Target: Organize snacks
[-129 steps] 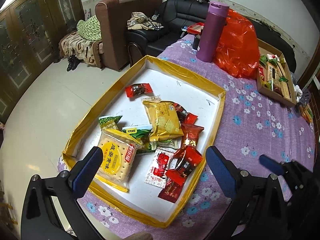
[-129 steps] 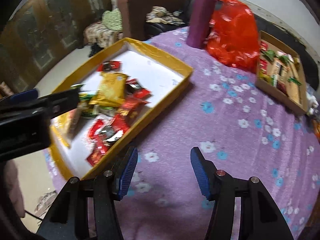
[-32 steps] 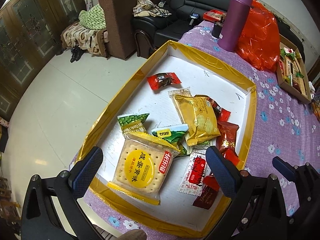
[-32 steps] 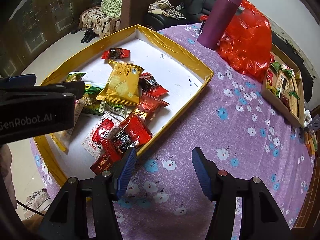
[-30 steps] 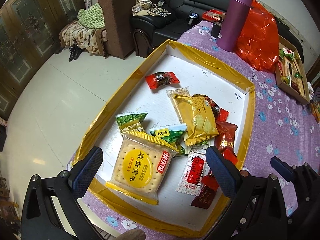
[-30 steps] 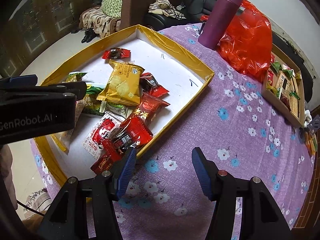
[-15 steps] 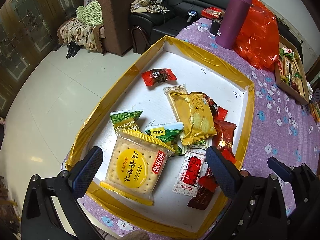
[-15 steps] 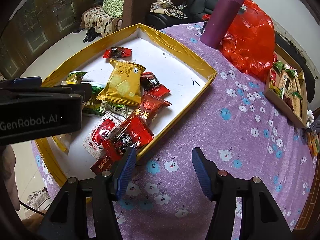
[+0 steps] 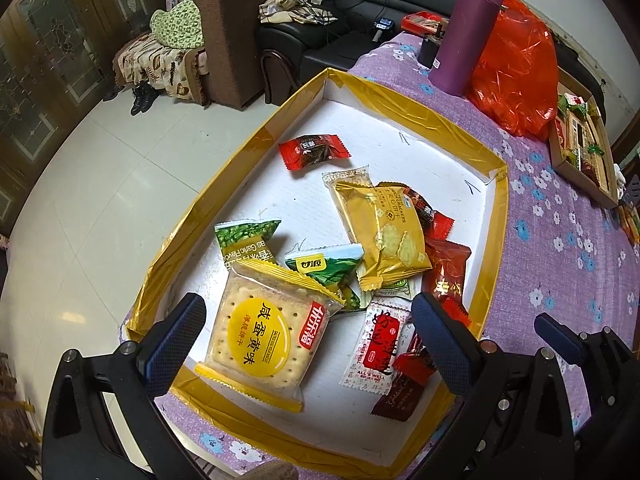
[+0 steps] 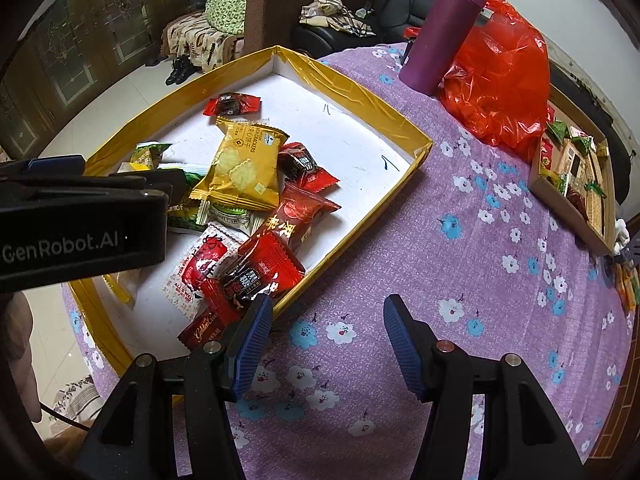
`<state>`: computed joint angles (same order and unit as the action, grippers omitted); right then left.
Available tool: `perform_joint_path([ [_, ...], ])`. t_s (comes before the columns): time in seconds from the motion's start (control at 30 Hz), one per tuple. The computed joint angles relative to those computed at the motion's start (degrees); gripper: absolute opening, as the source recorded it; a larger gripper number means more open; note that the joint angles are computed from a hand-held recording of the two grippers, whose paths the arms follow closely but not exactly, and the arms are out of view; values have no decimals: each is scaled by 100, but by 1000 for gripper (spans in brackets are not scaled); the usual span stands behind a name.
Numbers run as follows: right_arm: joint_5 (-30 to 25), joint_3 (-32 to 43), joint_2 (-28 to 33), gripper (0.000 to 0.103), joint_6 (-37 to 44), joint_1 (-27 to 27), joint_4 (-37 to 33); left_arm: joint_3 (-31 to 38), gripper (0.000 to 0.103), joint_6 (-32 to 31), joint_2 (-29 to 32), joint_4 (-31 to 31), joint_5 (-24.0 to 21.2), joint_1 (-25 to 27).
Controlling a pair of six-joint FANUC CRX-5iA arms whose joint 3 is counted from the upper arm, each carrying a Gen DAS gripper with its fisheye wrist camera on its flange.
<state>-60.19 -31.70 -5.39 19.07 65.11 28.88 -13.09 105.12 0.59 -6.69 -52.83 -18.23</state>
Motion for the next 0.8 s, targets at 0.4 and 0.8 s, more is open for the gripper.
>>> perform_joint_path([
  [0.4,6,-1,10,59,15,1,7,-17,103,-44,6,53,13,27],
  [0.8,1,14,24,59,14,1,1,-28,103,-97,20,103,27,38],
])
